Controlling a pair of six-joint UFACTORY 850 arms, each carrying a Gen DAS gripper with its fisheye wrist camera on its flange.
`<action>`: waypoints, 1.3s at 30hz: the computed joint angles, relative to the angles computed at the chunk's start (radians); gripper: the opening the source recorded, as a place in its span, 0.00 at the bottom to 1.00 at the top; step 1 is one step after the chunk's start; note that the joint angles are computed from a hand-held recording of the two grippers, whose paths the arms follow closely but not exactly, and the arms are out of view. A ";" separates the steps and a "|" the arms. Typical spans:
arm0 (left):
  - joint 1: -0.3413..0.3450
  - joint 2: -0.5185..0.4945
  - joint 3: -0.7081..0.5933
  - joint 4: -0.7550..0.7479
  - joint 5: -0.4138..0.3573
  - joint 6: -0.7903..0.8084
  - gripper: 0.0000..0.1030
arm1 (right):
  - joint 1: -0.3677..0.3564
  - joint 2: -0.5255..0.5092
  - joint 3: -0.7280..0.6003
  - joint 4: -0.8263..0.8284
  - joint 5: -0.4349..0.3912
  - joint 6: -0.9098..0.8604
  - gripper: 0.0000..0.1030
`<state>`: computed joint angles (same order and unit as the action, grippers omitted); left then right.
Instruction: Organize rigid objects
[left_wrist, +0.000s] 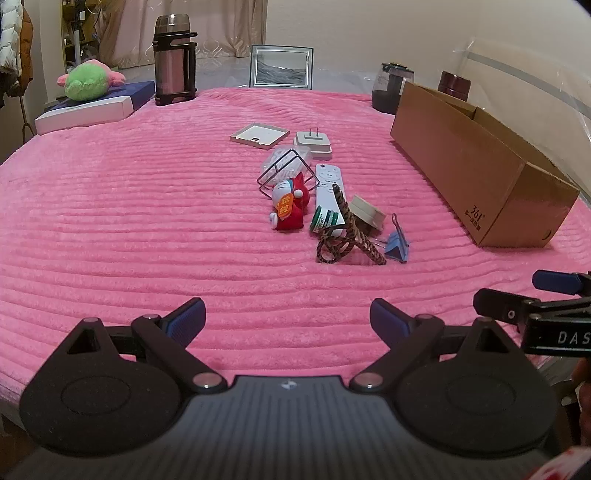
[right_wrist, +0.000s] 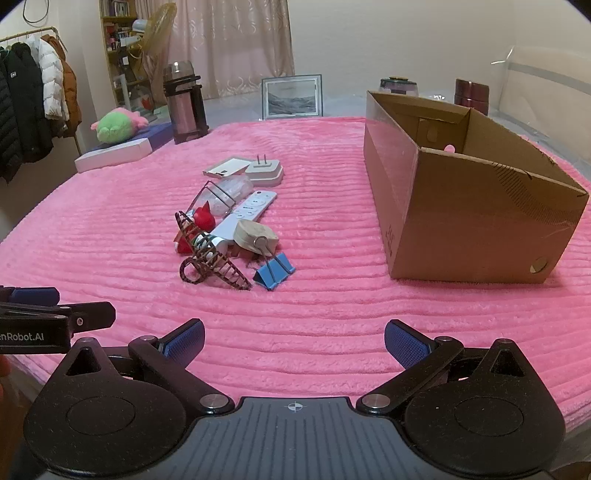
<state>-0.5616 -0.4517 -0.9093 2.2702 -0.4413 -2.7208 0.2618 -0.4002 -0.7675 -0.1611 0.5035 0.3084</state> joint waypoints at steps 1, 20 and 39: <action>0.000 0.000 0.000 -0.002 0.000 0.002 0.91 | 0.000 0.000 0.000 0.002 0.000 -0.002 0.98; -0.001 -0.007 -0.004 0.005 0.007 -0.014 0.91 | 0.006 -0.004 -0.007 0.018 -0.013 -0.020 0.98; 0.001 -0.018 -0.010 0.016 0.008 -0.028 0.91 | 0.003 -0.015 -0.013 0.011 -0.015 -0.021 0.98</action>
<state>-0.5610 -0.4699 -0.9197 2.2866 -0.4330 -2.7490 0.2647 -0.4149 -0.7806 -0.1500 0.4881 0.2874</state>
